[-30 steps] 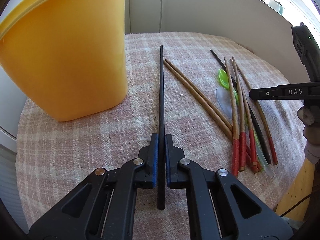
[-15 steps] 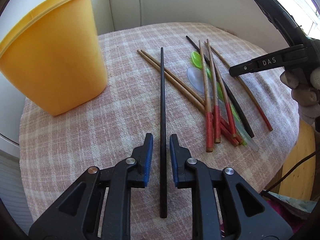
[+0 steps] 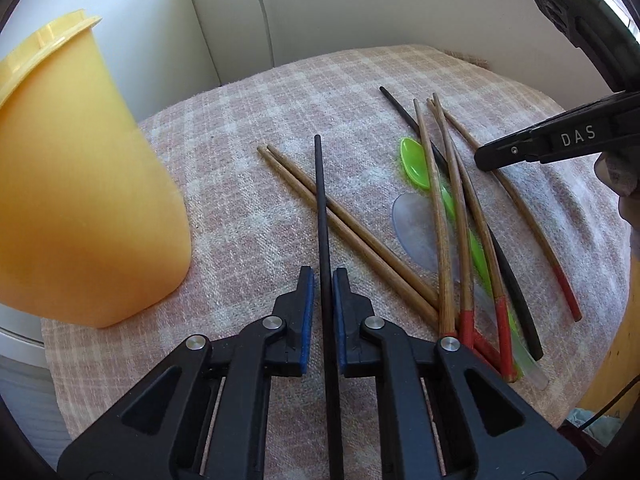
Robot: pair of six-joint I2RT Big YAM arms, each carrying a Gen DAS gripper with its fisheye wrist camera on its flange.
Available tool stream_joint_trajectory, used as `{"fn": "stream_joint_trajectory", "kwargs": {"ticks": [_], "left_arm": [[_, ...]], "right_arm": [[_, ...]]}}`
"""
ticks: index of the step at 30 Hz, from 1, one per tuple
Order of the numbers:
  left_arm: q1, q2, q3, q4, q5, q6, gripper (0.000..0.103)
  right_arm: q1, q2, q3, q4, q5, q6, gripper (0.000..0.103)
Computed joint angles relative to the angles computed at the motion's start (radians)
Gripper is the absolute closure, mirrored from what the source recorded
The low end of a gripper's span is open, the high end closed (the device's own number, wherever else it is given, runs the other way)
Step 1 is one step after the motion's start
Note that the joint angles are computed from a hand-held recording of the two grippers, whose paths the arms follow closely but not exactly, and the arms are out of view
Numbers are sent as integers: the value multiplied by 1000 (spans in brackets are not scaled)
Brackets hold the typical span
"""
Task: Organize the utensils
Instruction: 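Close the left tool on the black chopstick while the right tool closes on a wooden chopstick, then lift both held chopsticks upright and carry them toward the yellow container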
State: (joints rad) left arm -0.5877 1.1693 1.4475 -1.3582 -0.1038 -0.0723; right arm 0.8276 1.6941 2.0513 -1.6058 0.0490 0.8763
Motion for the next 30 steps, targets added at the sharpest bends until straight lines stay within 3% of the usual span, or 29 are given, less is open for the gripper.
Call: {"fn": "stream_joint_trajectory", "kwargs": {"ticks": [5,8,16,22,24,27,30], "left_arm": [[4,-2,3,10,38,-28,100],[17,-22,8,14,65,-42,100],[58,-99,28,13,156,-85,100],[76,-130,44,11,175,-88,100],[83,-135,44,8,179,-89,100],[88,-137,42,8,180,-89,100],[83,-135,40,12,177,-97,100]], "right_arm": [[-25,23,39,3,-12,-14,96],[-29,-43,-42,51,-3,-6,97],[42,-138,-52,38,108,33,98],[85,-179,-52,5,167,37,98],[70,-178,-64,2,130,43,95],[52,-146,-95,20,63,60,81],[42,-108,-76,-14,66,63,81]]}}
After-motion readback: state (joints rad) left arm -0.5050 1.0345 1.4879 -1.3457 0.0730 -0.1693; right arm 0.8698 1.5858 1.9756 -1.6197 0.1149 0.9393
